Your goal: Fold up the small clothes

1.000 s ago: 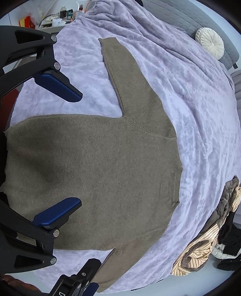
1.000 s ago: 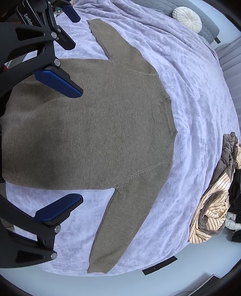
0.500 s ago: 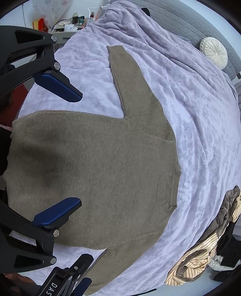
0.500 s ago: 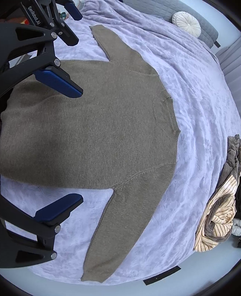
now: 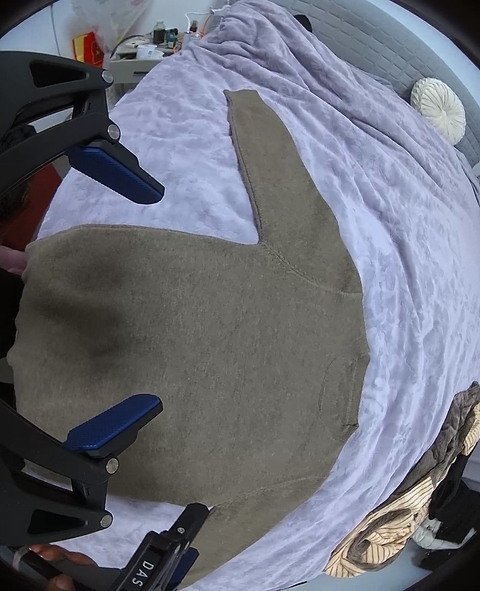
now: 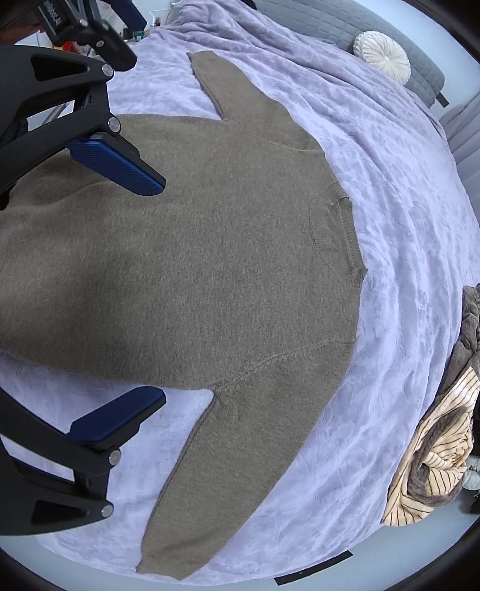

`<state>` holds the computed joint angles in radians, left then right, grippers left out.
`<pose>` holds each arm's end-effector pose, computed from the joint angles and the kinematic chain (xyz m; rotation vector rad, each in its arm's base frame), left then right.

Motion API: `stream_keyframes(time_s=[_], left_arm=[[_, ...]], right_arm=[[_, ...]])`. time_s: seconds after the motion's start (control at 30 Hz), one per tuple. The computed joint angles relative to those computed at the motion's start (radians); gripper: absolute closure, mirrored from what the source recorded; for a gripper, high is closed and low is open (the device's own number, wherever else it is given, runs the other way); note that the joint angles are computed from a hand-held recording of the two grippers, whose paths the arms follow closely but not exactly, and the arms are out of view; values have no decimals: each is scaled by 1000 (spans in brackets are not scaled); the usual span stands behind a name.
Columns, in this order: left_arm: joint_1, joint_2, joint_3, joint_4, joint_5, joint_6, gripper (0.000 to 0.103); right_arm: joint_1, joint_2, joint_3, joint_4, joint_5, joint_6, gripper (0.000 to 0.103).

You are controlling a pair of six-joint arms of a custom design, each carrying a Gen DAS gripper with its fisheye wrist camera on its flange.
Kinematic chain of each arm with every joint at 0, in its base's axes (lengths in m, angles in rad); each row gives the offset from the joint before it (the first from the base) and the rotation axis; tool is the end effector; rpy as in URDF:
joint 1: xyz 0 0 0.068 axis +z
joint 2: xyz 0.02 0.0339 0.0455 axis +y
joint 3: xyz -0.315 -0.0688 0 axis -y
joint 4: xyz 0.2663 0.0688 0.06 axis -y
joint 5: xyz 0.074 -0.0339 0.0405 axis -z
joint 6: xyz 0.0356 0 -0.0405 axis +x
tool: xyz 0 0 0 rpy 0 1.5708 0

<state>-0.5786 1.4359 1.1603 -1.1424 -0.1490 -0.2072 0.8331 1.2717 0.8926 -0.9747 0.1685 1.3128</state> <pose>0.2263 -0.1415 0.3030 0.5266 2.8940 0.1166 0.1526 0.1590 0.2652 0.7115 2.7974 0.1598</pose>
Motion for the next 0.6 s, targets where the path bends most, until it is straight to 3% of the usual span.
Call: stream_keyframes(time_s=[0.3, 0.6], left_arm=[[144, 93, -49, 139, 110, 258, 0], [252, 178, -39, 211, 183, 316, 0]], right_arm=[[75, 77, 81, -82, 37, 182, 0], [64, 171, 165, -147, 26, 196, 0]])
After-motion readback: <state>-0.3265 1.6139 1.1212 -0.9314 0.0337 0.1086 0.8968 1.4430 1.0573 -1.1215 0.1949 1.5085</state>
